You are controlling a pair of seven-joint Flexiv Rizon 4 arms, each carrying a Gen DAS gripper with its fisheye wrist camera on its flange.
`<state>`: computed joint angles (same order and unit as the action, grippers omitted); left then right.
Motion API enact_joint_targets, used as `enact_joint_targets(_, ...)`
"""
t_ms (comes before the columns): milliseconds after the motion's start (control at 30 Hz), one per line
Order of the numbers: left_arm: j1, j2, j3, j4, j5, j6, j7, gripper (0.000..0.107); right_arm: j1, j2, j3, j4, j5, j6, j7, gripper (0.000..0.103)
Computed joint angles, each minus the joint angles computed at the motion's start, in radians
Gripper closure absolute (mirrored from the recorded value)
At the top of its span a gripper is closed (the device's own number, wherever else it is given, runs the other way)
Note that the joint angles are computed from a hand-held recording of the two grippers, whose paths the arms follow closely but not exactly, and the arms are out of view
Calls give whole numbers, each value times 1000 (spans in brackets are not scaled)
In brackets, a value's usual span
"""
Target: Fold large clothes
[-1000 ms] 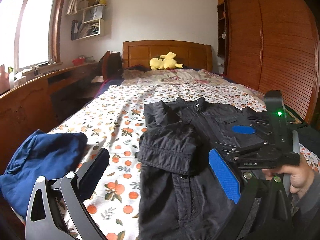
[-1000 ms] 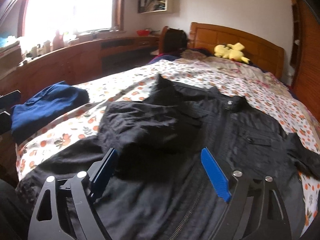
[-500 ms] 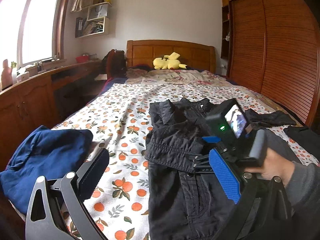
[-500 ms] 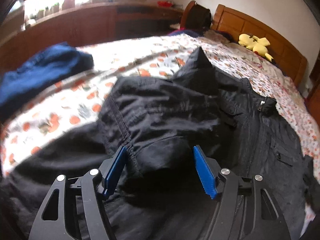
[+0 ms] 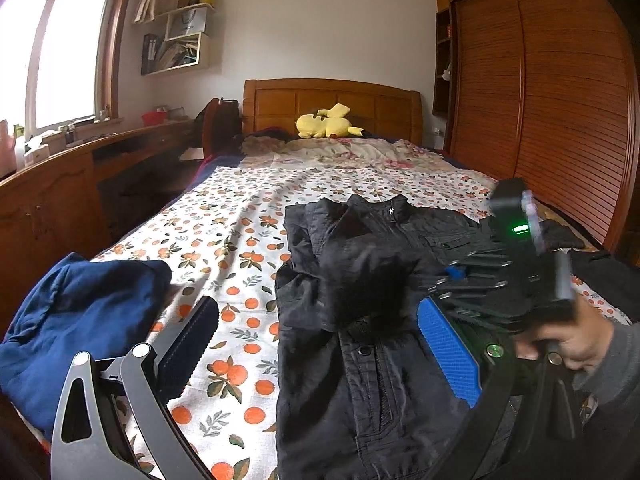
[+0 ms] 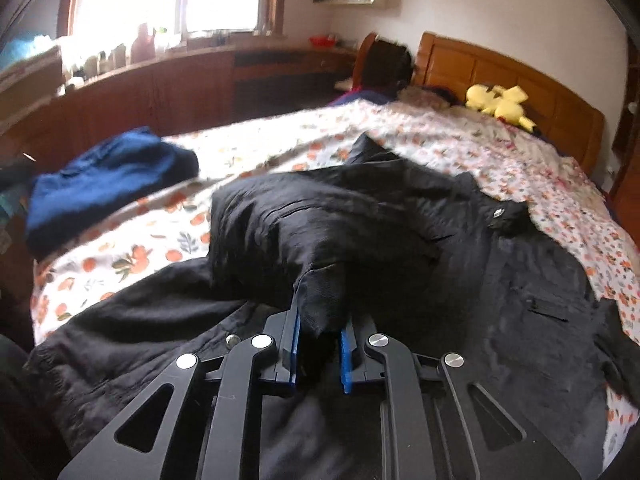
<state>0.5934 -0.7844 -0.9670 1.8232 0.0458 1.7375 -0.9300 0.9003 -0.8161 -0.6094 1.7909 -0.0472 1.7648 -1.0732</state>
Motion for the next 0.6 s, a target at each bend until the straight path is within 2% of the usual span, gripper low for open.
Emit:
enact_joint_targets(200, -7, -2, -2, -3, 2, 0, 2, 6, 142, 40, -142, 160, 123, 77, -41, 90)
enact_joint_targets(367, -21, -1, 4, -6, 1, 0, 1, 6, 225, -5, -237, 213, 171, 15, -39, 88)
enact_joint_targets(467, -38, 1, 18, -12, -5, -3, -1, 6, 267, -61, -295, 228, 179, -7, 6, 78)
enact_joint_targets(533, -46, 0, 25, -16, -7, -4, 1, 6, 281, -88, -318, 243, 198, 20, 37, 65)
enact_joint_targets(600, -57, 1, 35, -19, -8, -3, 4, 6, 299, -116, -339, 258, 232, 58, 56, 63)
